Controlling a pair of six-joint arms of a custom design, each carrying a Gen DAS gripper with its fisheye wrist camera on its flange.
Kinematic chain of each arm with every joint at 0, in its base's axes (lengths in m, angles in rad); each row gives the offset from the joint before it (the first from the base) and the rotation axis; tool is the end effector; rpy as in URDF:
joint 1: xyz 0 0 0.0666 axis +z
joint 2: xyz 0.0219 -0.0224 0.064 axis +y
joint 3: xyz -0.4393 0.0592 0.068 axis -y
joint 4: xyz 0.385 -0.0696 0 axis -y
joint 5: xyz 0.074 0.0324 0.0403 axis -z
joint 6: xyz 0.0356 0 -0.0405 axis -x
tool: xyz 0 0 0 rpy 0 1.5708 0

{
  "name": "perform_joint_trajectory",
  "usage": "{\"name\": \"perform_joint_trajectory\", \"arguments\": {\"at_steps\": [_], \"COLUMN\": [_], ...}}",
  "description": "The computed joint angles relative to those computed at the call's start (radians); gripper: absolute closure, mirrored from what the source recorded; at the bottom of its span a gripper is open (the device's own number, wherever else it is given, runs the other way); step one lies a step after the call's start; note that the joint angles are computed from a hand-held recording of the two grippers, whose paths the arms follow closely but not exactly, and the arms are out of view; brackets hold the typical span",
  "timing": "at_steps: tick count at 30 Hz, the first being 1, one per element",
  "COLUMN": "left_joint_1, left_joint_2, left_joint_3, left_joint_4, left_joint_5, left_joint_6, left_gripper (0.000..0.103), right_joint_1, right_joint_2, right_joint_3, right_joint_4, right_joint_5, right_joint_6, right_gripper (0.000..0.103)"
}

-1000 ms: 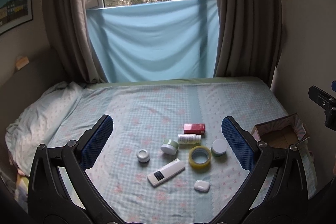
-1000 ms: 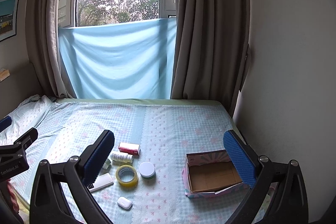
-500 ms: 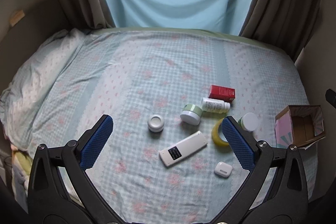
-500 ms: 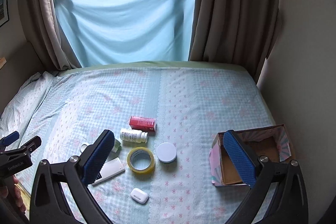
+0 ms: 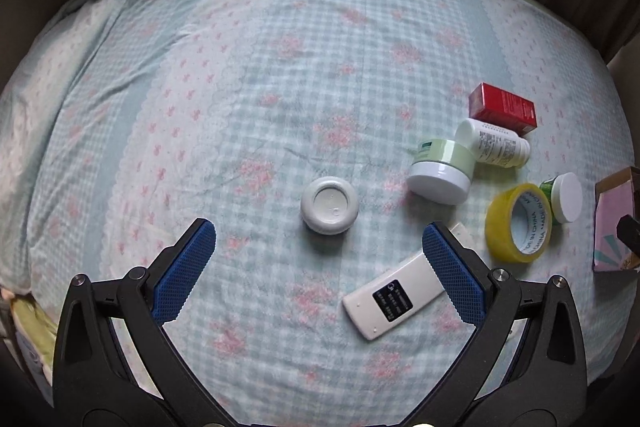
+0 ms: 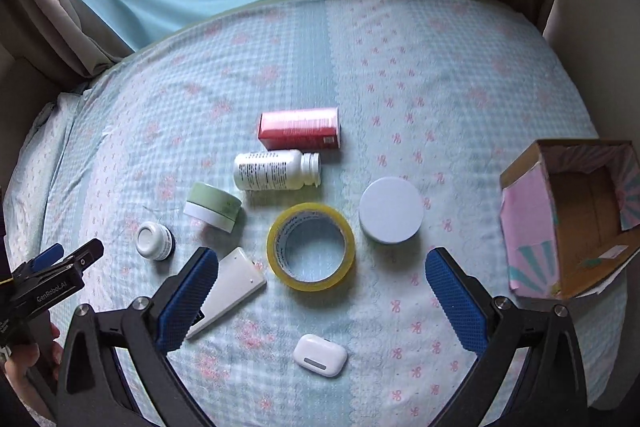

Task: Organize rigid objects
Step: 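Grasp the white round lid with the left tool while the right tool grasps the yellow tape roll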

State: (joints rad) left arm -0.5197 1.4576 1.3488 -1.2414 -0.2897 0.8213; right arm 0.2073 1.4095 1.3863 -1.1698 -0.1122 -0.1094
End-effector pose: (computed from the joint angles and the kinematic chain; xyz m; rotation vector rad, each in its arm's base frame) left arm 0.3920 -0.2130 0.4274 -0.4633 2.7492 0.1268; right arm 0.4333 0.0948 0.4645 -0.1656 2.7717 0.2377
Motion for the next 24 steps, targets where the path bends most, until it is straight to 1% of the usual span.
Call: {"name": "perform_joint_trajectory", "arguments": {"at_steps": [5,7,10,12,14,16,19,20,21,22,24], "left_joint_1": [0.060,0.072,0.083,0.090,0.095,0.102,0.109,0.112,0.113,0.115,0.116], "left_joint_2": [0.059,0.084,0.106,0.120,0.134,0.145,0.155,0.164,0.170,0.175,0.180], "left_joint_3": [-0.100,-0.124,-0.152,-0.162,-0.163,-0.166,-0.163,-0.156,-0.149,-0.145,-0.135], "left_joint_4": [0.125,0.156,0.204,0.227,0.238,0.252,0.254,0.247,0.234,0.229,0.223], "left_joint_5": [0.088,0.107,0.133,0.144,0.146,0.150,0.164,0.167,0.167,0.169,0.172], "left_joint_6": [-0.036,-0.041,-0.041,-0.041,-0.043,-0.052,-0.061,-0.063,-0.064,-0.067,-0.075], "left_gripper": [0.000,0.001,0.001,0.003,0.004,0.006,0.015,0.021,0.024,0.025,0.031], "right_joint_1": [0.045,0.060,0.069,0.067,0.065,0.061,0.050,0.047,0.045,0.043,0.045], "right_joint_2": [0.090,0.126,0.171,0.198,0.222,0.251,0.268,0.274,0.279,0.284,0.294], "right_joint_3": [-0.066,-0.086,-0.101,-0.099,-0.091,-0.075,-0.060,-0.052,-0.045,-0.039,-0.021], "right_joint_4": [0.009,0.014,0.015,0.018,0.021,0.007,-0.001,-0.011,-0.019,-0.027,-0.049], "right_joint_5": [-0.003,0.000,-0.016,-0.019,-0.017,-0.012,-0.016,-0.018,-0.023,-0.026,-0.015], "right_joint_6": [-0.062,-0.086,-0.126,-0.148,-0.161,-0.161,-0.171,-0.176,-0.180,-0.183,-0.190], "right_gripper": [0.000,0.000,0.000,0.000,0.000,0.000,0.000,0.000,0.000,0.000,0.000]}}
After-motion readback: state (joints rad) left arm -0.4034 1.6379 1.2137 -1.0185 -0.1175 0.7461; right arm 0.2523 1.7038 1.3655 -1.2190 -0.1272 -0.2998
